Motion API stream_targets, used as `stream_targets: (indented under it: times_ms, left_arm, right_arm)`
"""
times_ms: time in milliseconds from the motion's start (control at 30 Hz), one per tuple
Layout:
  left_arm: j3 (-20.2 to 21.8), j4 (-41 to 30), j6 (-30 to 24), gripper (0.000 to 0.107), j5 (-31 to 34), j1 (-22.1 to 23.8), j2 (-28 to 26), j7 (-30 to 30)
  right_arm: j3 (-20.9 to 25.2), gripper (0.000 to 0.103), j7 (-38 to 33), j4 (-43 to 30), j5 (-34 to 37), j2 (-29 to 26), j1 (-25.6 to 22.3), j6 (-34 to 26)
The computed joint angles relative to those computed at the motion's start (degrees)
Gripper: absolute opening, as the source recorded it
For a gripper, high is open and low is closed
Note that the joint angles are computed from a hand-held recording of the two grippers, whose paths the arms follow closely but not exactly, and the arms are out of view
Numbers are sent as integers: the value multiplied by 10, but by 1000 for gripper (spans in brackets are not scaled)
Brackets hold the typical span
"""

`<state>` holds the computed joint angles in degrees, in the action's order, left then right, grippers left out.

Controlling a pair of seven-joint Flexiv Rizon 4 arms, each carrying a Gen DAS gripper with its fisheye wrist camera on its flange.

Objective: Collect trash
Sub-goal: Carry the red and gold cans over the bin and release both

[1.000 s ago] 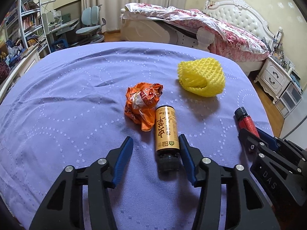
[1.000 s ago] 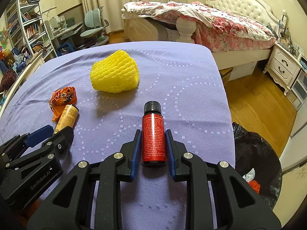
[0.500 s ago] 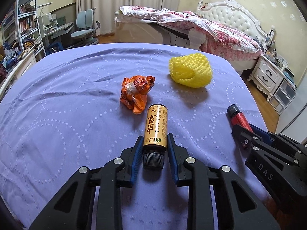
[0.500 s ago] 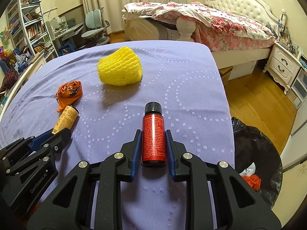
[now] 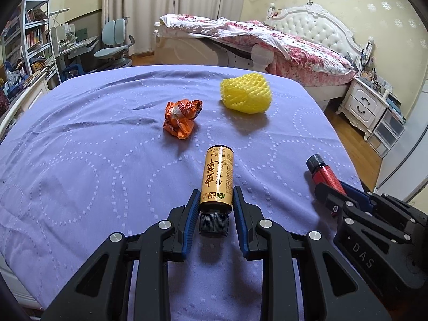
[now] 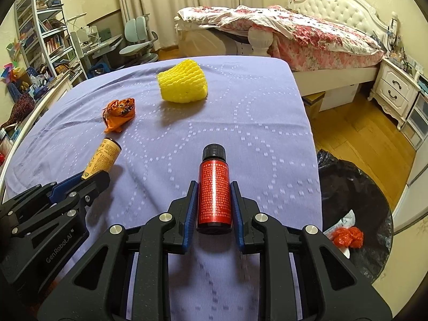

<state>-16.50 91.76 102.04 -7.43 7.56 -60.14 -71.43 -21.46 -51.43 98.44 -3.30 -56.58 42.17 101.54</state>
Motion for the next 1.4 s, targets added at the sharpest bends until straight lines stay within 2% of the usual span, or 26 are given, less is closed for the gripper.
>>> stream_targets:
  times_ms: [367,767,1000,1400]
  left_arm:
    - [-23,47,46,28,38,9,17,-14]
    - [-36,64,74,28,82,0,24,-25]
    - [-38,51,68,28,91,-21,19,-19]
    - [-51,16,46,28,92,-53,-2,13]
  right_arm:
    - [-34,23,-24,77,67,26,47,57]
    - [-67,23,-65,145,161,43,86,100]
    - [-81,23,-75,169,204,42,92,111]
    - [-86,23,-64,189,243,35,69,124]
